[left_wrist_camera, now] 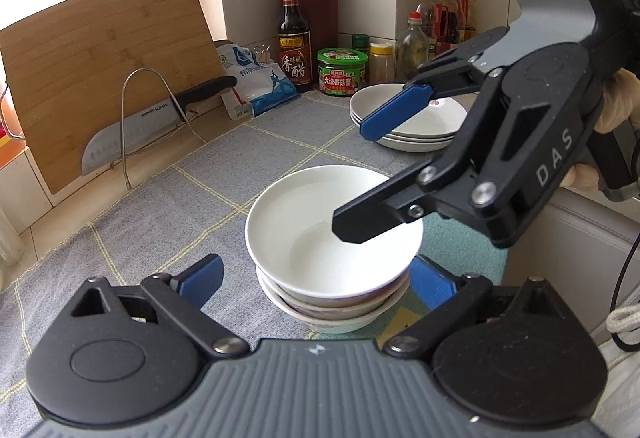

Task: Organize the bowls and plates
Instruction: 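Lower the bowl onto the bowl stack and open the right gripper, then grasp the three-bowl stack rim with the left gripper while the right gripper grasps the opposite rim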

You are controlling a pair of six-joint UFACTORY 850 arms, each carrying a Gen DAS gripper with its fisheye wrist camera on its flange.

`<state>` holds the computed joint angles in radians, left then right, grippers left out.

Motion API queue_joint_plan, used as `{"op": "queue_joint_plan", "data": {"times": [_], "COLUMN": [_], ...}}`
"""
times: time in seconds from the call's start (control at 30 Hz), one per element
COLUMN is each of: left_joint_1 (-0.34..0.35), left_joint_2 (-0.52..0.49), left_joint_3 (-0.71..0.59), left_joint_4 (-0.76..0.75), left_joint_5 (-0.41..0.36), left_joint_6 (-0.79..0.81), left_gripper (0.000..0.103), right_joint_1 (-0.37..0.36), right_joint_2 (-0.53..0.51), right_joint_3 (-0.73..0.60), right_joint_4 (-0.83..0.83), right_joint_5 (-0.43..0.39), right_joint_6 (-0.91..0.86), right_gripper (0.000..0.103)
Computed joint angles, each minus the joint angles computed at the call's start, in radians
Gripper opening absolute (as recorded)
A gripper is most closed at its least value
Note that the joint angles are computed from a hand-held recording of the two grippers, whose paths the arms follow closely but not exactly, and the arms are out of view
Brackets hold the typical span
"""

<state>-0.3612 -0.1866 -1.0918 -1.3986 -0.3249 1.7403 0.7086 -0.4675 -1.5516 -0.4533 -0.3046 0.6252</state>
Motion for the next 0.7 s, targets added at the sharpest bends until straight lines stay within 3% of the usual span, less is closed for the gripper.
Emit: {"op": "queue_joint_plan", "data": {"times": [0.07,0.13,0.33,0.5,0.7], "left_joint_1": [0.007,0.014,0.049,0.075,0.064], "left_joint_2": [0.009,0.015,0.02,0.004,-0.025], "left_joint_3": [0.004,0.006,0.028,0.041,0.051], "left_joint_4": [0.0,0.009,-0.043,-0.054,-0.067], "left_joint_5": [-0.005,-0.008,-0.066,-0.131,-0.095], "left_joint_6": [0.01,0.01,0.078,0.115,0.129], "left_gripper": [0.099,0.101,0.101,0.101,0.101], "right_joint_1": [0.014,0.022,0.029,0.055,0.044], "right_joint_2": [0.017,0.025,0.041,0.039,-0.007], "right_joint_3": [0.016,0.021,0.056,0.091,0.107], "right_joint_4": [-0.149,-0.183,-0.132,-0.216,-0.116], "right_joint_5": [-0.01,-0.031,-0.086,-0.138,-0.148], "right_joint_6": [0.094,0.094,0.102,0.215,0.099], "right_gripper": [0.103,0.103,0.103,0.103,0.103]}}
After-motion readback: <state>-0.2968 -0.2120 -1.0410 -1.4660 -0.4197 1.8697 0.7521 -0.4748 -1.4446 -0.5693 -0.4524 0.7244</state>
